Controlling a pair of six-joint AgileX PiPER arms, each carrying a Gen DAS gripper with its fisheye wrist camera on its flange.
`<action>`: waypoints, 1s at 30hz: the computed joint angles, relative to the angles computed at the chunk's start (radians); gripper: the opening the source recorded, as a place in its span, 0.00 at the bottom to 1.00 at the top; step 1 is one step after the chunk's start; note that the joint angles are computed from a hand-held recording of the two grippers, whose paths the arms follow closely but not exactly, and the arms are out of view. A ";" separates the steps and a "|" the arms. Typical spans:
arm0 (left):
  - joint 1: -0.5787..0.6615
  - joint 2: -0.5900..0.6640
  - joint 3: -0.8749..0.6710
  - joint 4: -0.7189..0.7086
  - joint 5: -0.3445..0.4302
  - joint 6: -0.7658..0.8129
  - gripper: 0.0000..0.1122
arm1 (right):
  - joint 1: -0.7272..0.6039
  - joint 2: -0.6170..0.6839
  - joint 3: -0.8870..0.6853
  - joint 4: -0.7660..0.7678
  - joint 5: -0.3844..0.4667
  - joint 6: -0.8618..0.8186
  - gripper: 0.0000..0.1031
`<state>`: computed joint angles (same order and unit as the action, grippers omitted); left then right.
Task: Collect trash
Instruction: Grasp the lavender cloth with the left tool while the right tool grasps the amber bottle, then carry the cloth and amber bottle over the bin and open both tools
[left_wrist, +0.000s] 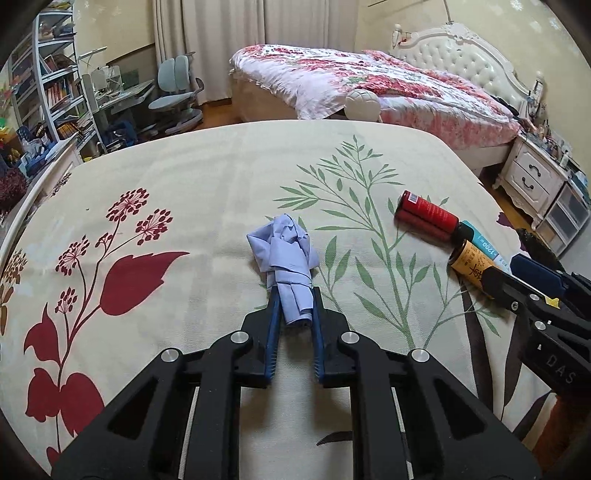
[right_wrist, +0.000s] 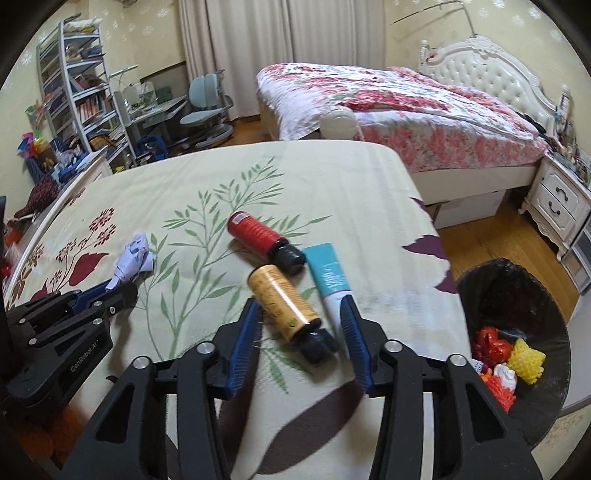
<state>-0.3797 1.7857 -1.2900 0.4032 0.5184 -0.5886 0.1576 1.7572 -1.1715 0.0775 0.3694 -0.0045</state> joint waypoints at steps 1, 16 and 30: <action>0.005 -0.003 0.004 -0.003 -0.004 0.004 0.13 | 0.007 0.011 -0.009 -0.012 0.008 0.006 0.40; 0.000 -0.046 0.040 -0.037 -0.044 0.027 0.13 | 0.003 -0.086 0.064 -0.032 -0.010 0.024 0.25; -0.228 0.086 -0.233 -0.086 -0.003 0.103 0.13 | -0.356 -0.173 0.158 -0.151 -0.054 0.114 0.25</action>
<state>-0.6073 1.8713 -1.5231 0.3170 0.5157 -0.4859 -0.1985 1.5846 -1.0135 -0.0733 0.3150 0.1094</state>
